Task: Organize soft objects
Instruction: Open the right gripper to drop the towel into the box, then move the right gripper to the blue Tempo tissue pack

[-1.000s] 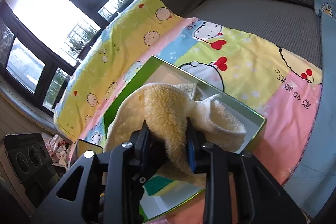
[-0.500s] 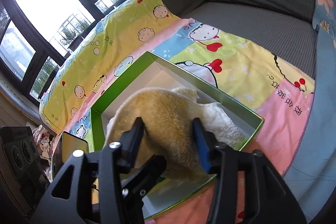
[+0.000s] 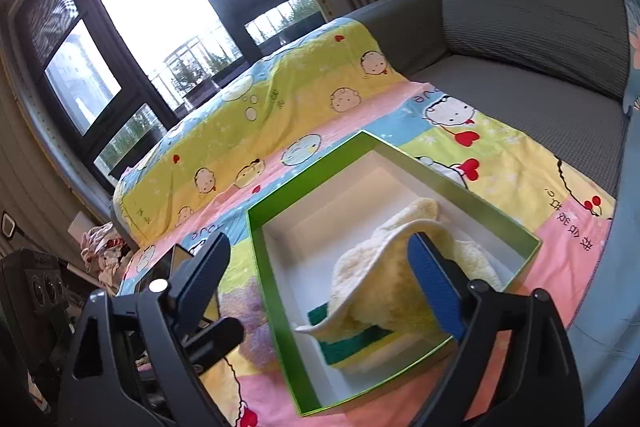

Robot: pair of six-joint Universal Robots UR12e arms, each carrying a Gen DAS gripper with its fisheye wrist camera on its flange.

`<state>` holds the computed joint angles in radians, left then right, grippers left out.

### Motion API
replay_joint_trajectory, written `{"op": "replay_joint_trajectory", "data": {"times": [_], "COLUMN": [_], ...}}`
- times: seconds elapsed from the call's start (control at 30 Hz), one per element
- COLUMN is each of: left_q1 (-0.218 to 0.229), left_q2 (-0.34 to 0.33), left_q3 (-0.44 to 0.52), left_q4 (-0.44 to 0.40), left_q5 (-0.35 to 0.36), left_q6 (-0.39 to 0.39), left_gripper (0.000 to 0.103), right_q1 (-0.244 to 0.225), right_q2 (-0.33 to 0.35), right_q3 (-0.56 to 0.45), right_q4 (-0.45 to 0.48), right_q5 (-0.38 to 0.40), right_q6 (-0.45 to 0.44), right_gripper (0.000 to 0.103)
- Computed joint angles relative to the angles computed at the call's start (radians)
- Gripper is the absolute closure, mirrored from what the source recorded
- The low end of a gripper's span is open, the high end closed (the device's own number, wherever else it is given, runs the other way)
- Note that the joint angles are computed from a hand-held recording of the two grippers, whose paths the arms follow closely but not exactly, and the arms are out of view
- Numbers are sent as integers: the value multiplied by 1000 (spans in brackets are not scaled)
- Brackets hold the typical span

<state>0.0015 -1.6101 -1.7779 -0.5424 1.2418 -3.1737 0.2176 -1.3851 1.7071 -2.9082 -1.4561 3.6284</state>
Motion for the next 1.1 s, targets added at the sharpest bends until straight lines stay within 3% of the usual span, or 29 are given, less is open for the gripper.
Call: {"op": "replay_joint_trajectory", "data": {"times": [0.43, 0.63, 0.77, 0.9, 0.97, 1.1], "left_q1": [142, 206, 230, 269, 284, 288], "left_q2": [154, 204, 223, 227, 229, 225], "left_q3": [-171, -247, -292, -329, -342, -346], "left_q4": [56, 59, 62, 76, 75, 56], "left_q5": [110, 161, 200, 146, 113, 116], "left_q6": [-170, -245, -266, -296, -312, -323], "left_gripper": [13, 13, 13, 13, 14, 13], "right_q1": [72, 93, 106, 126, 137, 177], "right_q2": [31, 49, 72, 109, 133, 183], "right_q3": [-46, -74, -101, -134, -159, -212], "right_q4": [34, 81, 132, 185, 229, 315], "right_q5": [42, 124, 223, 295, 321, 268], "right_q6": [-126, -172, -205, -248, -264, -321], "right_gripper": [4, 2, 2, 6, 14, 22]}}
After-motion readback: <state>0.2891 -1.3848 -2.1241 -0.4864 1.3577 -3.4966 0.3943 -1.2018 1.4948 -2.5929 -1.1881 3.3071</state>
